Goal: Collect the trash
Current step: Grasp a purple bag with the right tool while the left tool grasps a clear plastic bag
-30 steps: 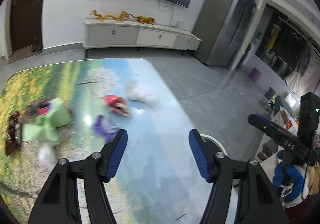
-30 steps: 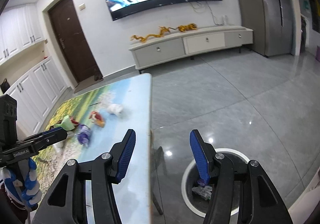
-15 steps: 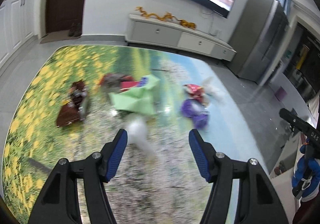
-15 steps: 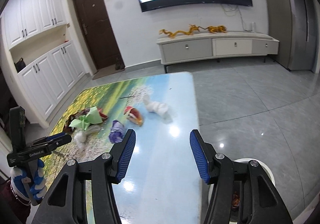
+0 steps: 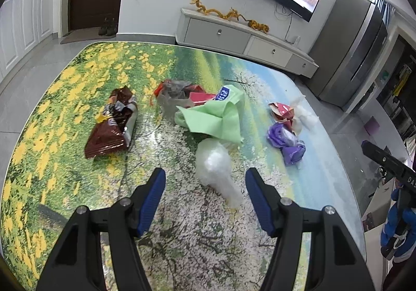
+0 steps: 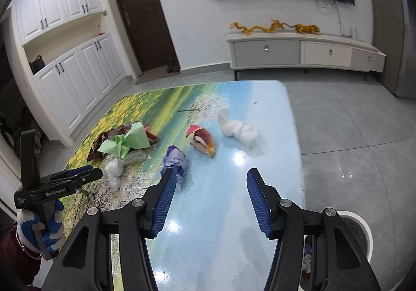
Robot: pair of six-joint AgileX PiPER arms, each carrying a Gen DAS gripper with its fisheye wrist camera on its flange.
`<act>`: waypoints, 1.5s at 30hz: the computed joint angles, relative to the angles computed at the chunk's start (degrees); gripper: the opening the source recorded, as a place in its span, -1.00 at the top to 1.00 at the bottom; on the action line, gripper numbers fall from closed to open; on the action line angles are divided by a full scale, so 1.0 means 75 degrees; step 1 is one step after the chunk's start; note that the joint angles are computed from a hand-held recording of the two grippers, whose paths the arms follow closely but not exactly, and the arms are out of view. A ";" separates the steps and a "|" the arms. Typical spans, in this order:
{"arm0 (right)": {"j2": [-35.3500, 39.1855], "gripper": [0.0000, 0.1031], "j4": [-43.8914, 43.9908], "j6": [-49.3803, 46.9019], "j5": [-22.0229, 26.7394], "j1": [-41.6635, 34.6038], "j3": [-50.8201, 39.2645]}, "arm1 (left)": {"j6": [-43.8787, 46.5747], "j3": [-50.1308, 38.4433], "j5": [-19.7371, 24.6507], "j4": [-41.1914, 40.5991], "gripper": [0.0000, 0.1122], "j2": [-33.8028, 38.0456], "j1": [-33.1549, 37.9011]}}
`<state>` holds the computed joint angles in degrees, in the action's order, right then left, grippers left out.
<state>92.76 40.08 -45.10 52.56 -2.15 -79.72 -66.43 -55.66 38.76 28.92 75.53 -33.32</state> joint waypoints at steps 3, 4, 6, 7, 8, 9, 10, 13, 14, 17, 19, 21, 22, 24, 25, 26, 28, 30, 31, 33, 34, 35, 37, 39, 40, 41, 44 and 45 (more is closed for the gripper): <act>0.0202 -0.08 -0.0100 0.0085 -0.0013 0.0226 -0.0143 | 0.0152 -0.0117 -0.0107 -0.0084 -0.11 0.0189 0.0073; 0.0269 -0.08 -0.0124 0.0114 -0.0011 0.0295 -0.0195 | 0.0202 -0.0159 -0.0142 -0.0110 -0.11 0.0255 0.0100; 0.0419 -0.08 -0.0159 0.0169 0.0009 0.0426 -0.0317 | 0.0337 -0.0227 -0.0242 -0.0172 -0.10 0.0397 0.0195; 0.0484 -0.08 -0.0174 0.0191 0.0011 0.0495 -0.0362 | 0.0393 -0.0247 -0.0283 -0.0207 -0.10 0.0450 0.0233; 0.0551 -0.08 -0.0197 0.0222 0.0014 0.0569 -0.0414 | 0.0454 -0.0264 -0.0316 -0.0252 -0.10 0.0494 0.0269; 0.0663 -0.08 -0.0224 0.0260 0.0022 0.0676 -0.0501 | 0.0514 -0.0275 -0.0352 -0.0301 -0.10 0.0538 0.0302; 0.0739 -0.08 -0.0245 0.0291 0.0010 0.0768 -0.0545 | 0.0557 -0.0276 -0.0391 -0.0340 -0.10 0.0580 0.0326; 0.1013 -0.08 -0.0333 0.0411 -0.0046 0.1077 -0.0734 | 0.0713 -0.0300 -0.0509 -0.0481 -0.10 0.0707 0.0440; 0.1084 -0.08 -0.0343 0.0422 -0.0058 0.1142 -0.0774 | 0.0750 -0.0314 -0.0538 -0.0515 -0.10 0.0747 0.0473; 0.1392 -0.08 -0.0423 0.0536 -0.0105 0.1413 -0.0986 | 0.0882 -0.0360 -0.0607 -0.0596 -0.09 0.0837 0.0545; 0.1548 -0.08 -0.0428 0.0575 -0.0150 0.1531 -0.1073 | 0.0949 -0.0402 -0.0631 -0.0621 -0.09 0.0901 0.0565; 0.1705 -0.08 -0.0429 0.0634 -0.0152 0.1617 -0.1182 | 0.1004 -0.0444 -0.0656 -0.0661 -0.09 0.0970 0.0583; 0.1777 -0.08 -0.0437 0.0659 -0.0146 0.1645 -0.1239 | 0.1019 -0.0448 -0.0669 -0.0675 -0.09 0.0986 0.0594; 0.1891 -0.08 -0.0469 0.0719 -0.0146 0.1712 -0.1332 | 0.1021 -0.0457 -0.0691 -0.0679 -0.09 0.1026 0.0612; 0.1948 -0.08 -0.0480 0.0749 -0.0148 0.1743 -0.1370 | 0.1021 -0.0458 -0.0695 -0.0677 -0.09 0.1036 0.0621; 0.2001 -0.08 -0.0481 0.0781 -0.0146 0.1773 -0.1409 | 0.1023 -0.0454 -0.0701 -0.0679 -0.09 0.1039 0.0634; 0.2058 -0.08 -0.0479 0.0810 -0.0137 0.1798 -0.1447 | 0.0988 -0.0451 -0.0706 -0.0635 -0.08 0.1044 0.0635; 0.2076 -0.08 -0.0474 0.0803 -0.0138 0.1808 -0.1441 | 0.0926 -0.0459 -0.0686 -0.0549 -0.03 0.1060 0.0612; 0.2104 -0.08 -0.0479 0.0813 -0.0140 0.1823 -0.1454 | 0.0906 -0.0462 -0.0676 -0.0518 -0.02 0.1065 0.0608; 0.2189 -0.08 -0.0516 0.0868 -0.0138 0.1861 -0.1533 | 0.0869 -0.0475 -0.0663 -0.0470 0.03 0.1080 0.0607; 0.2215 -0.08 -0.0500 0.0848 -0.0126 0.1850 -0.1544 | 0.0865 -0.0467 -0.0661 -0.0461 0.05 0.1073 0.0609; 0.2228 -0.08 -0.0506 0.0867 -0.0134 0.1868 -0.1545 | 0.0851 -0.0459 -0.0655 -0.0443 0.10 0.1066 0.0605; 0.2303 -0.08 -0.0546 0.0902 -0.0144 0.1896 -0.1587 | 0.0839 -0.0439 -0.0645 -0.0423 0.15 0.1047 0.0591; 0.2341 -0.06 -0.0573 0.0934 -0.0161 0.1918 -0.1585 | 0.0882 -0.0428 -0.0643 -0.0447 0.27 0.1038 0.0570; 0.2346 0.00 -0.0564 0.0932 -0.0186 0.1924 -0.1566 | 0.0890 -0.0415 -0.0641 -0.0443 0.29 0.1027 0.0557; 0.2350 0.04 -0.0566 0.0941 -0.0204 0.1933 -0.1552 | 0.0897 -0.0408 -0.0640 -0.0438 0.35 0.1024 0.0535; 0.2354 0.20 -0.0574 0.0953 -0.0204 0.1923 -0.1518 | 0.0967 -0.0374 -0.0676 -0.0542 0.45 0.0993 0.0490; 0.2354 0.27 -0.0573 0.0949 -0.0197 0.1916 -0.1503 | 0.0977 -0.0357 -0.0685 -0.0571 0.46 0.0975 0.0469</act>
